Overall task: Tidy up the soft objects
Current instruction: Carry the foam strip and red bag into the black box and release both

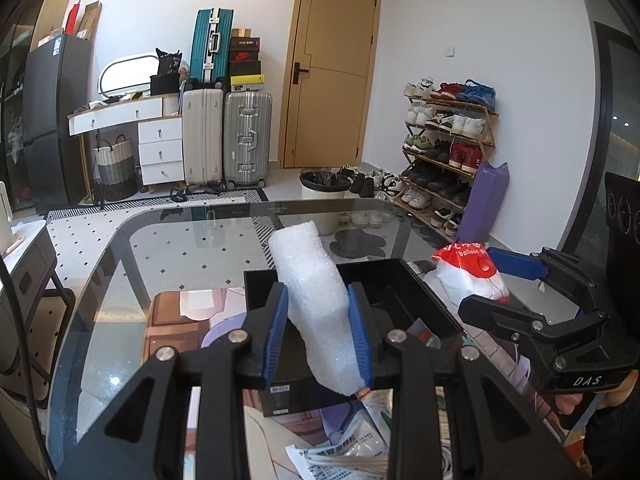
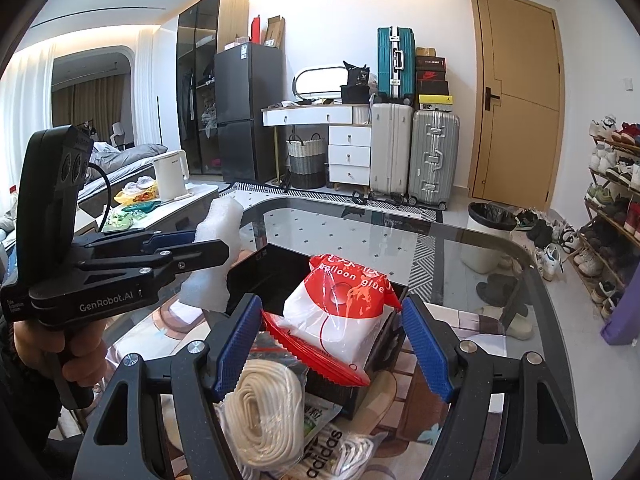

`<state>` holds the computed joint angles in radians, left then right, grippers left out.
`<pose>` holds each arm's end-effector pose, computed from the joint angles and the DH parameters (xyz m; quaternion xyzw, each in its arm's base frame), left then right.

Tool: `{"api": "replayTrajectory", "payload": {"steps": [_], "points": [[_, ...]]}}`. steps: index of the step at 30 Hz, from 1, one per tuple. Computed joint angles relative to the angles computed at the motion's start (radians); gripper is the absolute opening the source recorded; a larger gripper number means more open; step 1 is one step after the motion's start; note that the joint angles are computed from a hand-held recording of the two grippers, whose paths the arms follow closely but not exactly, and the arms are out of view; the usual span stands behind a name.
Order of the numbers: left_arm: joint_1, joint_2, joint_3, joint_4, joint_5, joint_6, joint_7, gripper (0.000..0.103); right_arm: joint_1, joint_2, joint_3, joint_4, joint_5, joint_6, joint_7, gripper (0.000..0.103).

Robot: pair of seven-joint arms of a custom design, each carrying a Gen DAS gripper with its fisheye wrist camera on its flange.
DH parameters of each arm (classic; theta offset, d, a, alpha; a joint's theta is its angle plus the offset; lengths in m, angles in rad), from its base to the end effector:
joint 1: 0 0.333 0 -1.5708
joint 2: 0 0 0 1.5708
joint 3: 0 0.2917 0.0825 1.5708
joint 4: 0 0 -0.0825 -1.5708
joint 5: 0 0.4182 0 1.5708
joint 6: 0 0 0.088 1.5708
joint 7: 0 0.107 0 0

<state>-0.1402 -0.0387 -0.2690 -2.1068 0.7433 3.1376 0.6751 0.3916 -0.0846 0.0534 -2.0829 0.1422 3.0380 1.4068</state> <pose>0.5294 -0.2960 0.5047 -0.5241 0.6825 -0.4433 0.2512 0.5538 0.2531 0.5533 -0.7414 0.4507 -0.2664 0.4198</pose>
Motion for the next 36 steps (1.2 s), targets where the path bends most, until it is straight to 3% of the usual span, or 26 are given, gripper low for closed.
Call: {"api": "replayTrajectory", "payload": {"steps": [17, 24, 29, 36], "points": [[-0.098, 0.090, 0.095, 0.068, -0.172, -0.019, 0.188, 0.029, -0.063, 0.119, 0.051, 0.122, 0.094, -0.049, -0.102, 0.073], [-0.143, 0.119, 0.138, 0.101, -0.155, -0.041, 0.185, 0.029, -0.084, 0.153, 0.070, 0.165, 0.097, -0.072, -0.116, 0.073], [-0.149, 0.131, 0.146, 0.107, -0.216, -0.040, 0.242, 0.029, -0.095, 0.172, 0.082, 0.185, 0.101, -0.080, -0.123, 0.073], [-0.176, 0.153, 0.167, 0.128, -0.183, -0.072, 0.240, 0.029, -0.104, 0.196, 0.090, 0.201, 0.082, -0.094, -0.110, 0.073]]}}
